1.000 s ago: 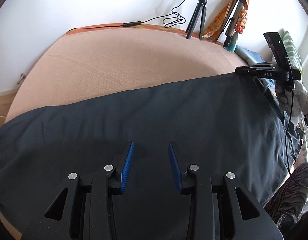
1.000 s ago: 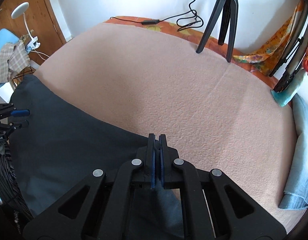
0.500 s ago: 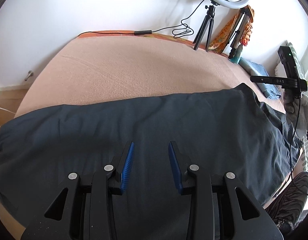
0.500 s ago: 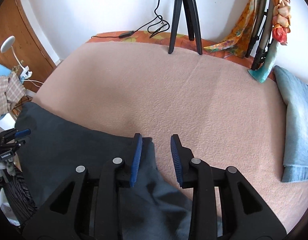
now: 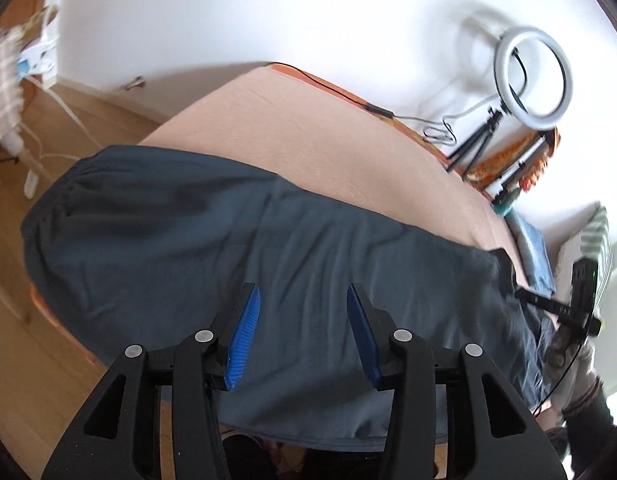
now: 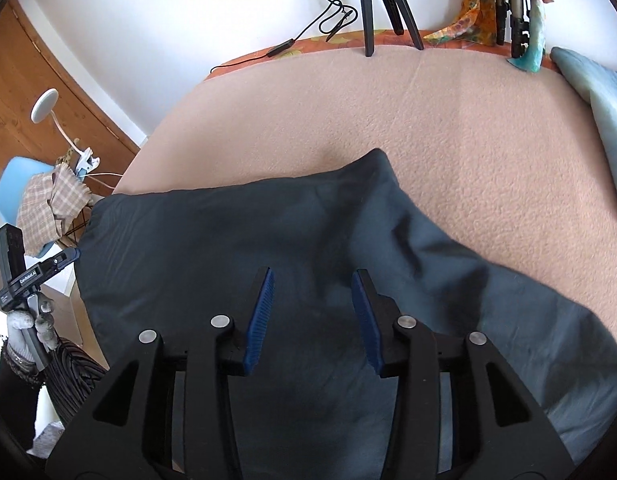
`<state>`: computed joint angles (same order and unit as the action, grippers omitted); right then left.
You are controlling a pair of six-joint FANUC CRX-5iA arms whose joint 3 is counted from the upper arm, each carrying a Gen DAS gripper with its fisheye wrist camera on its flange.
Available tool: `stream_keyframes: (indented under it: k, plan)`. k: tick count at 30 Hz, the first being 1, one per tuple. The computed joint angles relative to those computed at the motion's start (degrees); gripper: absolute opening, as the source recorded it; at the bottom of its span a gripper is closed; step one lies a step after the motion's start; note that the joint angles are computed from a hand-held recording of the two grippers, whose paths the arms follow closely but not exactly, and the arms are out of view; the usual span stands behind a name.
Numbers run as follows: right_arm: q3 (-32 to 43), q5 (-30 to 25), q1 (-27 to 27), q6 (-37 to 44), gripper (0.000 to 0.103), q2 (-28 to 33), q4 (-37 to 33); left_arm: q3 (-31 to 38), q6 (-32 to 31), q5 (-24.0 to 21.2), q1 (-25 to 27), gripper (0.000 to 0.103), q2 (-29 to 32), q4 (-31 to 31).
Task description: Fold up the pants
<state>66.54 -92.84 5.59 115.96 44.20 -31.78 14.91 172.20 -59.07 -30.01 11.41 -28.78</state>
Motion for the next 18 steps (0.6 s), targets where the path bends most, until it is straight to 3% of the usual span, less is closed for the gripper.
stream_keyframes:
  k: [5,10,12,18]
  plan:
    - [-11.79,4.24,0.0,3.93,0.052,-7.58,-0.1,-8.61,11.06,-0.63,0.35,0.051,-8.44,-4.16]
    - [-15.66,4.76,-0.44,4.02,0.056,-11.53,-1.89,-21.02,23.37,5.33,4.15,0.052,-18.65,-4.89]
    - [-16.85,5.01,-0.23,4.01,0.056,-12.87,-2.21,-25.69,25.52,9.04,6.62,0.052,-21.93,-3.37]
    - [-21.11,6.47,1.85,4.93,0.057,-16.61,-1.15,-32.31,26.68,13.0,11.32,0.052,-26.12,-0.21]
